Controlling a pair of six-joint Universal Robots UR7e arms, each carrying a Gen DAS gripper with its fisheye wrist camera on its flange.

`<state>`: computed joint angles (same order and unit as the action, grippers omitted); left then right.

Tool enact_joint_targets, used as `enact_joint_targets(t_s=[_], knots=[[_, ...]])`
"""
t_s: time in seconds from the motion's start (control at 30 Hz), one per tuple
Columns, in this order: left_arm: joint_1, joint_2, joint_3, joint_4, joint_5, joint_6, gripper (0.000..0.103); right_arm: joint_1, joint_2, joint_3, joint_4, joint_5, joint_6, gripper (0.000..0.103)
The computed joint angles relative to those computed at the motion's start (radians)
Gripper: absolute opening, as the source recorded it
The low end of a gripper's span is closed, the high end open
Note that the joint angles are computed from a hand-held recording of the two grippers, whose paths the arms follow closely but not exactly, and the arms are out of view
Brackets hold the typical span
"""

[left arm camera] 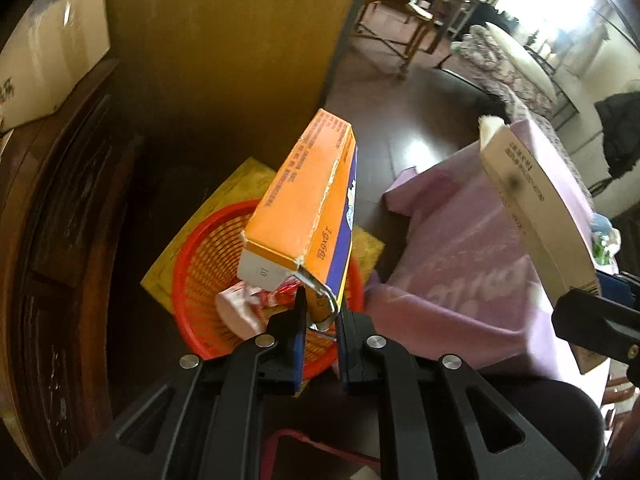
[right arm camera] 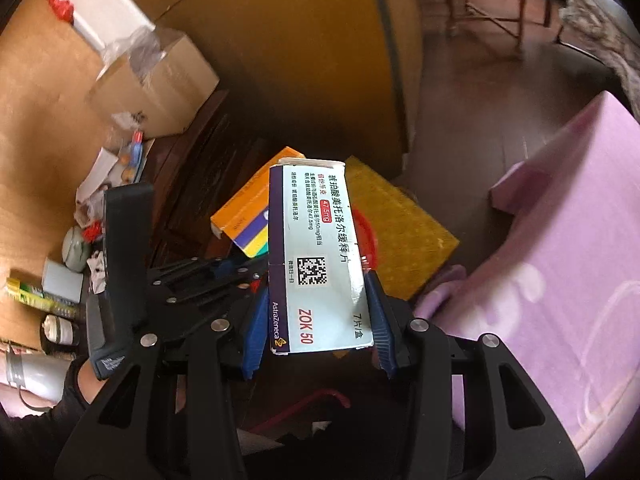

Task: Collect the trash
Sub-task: 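Carry both boxes to the red wastebasket and open both tools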

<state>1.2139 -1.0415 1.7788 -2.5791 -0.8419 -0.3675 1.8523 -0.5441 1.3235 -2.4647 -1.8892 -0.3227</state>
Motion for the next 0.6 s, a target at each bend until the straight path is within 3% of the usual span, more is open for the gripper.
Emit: enact_joint_targets(t_s=[0.5,0.53,0.6], knots=[[0.075,0.002,-0.018,0.069,0.001,-0.092,0.015,0.008,0.142,-0.145,0.138,0.013,0.069,0.047],[0.082,0.001,-0.023,0.082,-0.006,-0.113,0.017,0.009,0.148,-0.151,0.139,0.01,0.067,0.047],[0.087,-0.004,-0.022,0.087,0.001,-0.137,0.03,0.01,0.162,-0.164,0.148,-0.006,0.068,0.053]])
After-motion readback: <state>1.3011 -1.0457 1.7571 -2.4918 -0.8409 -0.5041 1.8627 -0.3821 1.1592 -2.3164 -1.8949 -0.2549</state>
